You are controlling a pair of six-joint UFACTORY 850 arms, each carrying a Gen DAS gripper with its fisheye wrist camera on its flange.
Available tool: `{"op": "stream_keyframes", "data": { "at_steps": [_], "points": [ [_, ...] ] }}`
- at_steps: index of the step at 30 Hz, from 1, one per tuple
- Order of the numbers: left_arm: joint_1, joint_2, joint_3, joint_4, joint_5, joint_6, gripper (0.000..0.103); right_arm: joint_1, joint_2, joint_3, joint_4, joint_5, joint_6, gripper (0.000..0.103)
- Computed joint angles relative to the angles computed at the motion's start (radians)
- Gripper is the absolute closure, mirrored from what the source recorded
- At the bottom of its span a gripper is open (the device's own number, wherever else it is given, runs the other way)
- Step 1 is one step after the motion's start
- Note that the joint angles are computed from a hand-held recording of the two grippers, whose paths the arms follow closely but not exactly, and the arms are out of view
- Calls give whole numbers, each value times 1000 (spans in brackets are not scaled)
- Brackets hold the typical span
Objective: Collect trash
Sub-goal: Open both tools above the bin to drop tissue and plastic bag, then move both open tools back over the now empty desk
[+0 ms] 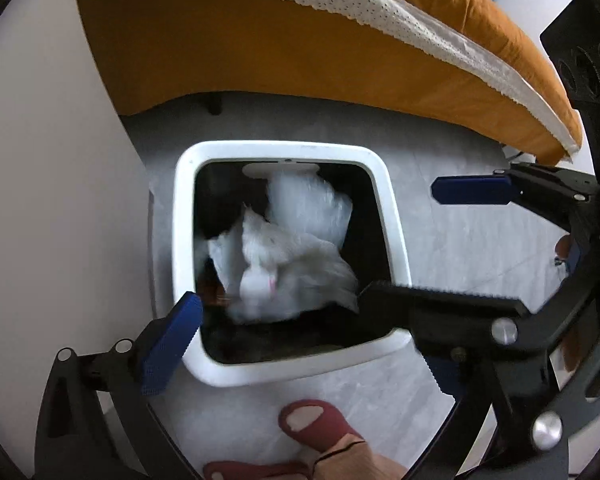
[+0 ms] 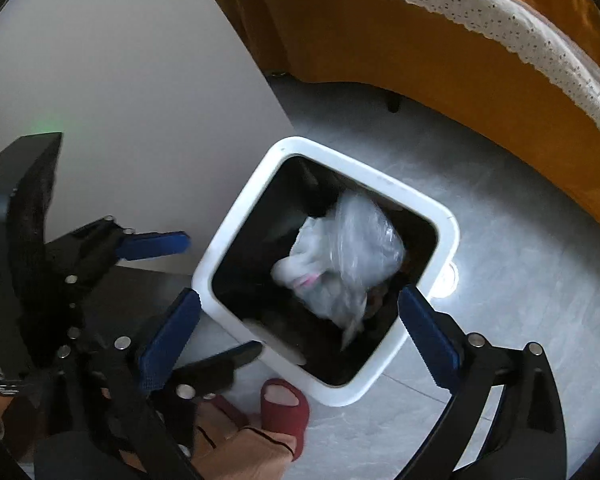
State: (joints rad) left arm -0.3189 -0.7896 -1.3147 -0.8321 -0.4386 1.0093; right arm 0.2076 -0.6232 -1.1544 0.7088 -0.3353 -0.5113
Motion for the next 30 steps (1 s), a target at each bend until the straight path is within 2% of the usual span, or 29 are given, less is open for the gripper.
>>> {"op": "stream_keyframes", "data": {
  "at_steps": [2, 9, 18, 26, 30],
  "points": [
    [7, 14, 5, 0, -12, -18, 5, 6, 25, 9, -66, 16, 58, 5],
    [30, 111, 36, 61, -40, -115, 5, -7, 95, 12, -180, -16, 182, 5],
    [28, 265, 40, 118, -85, -233, 5, -3, 266, 7, -363, -72, 398, 5],
    [13, 423, 18, 226, -99, -333, 5, 11, 415, -35, -453, -110, 480, 5],
    [22, 493, -8, 259, -109, -412, 5, 18, 470, -71, -439, -116, 466, 5]
  ]
}}
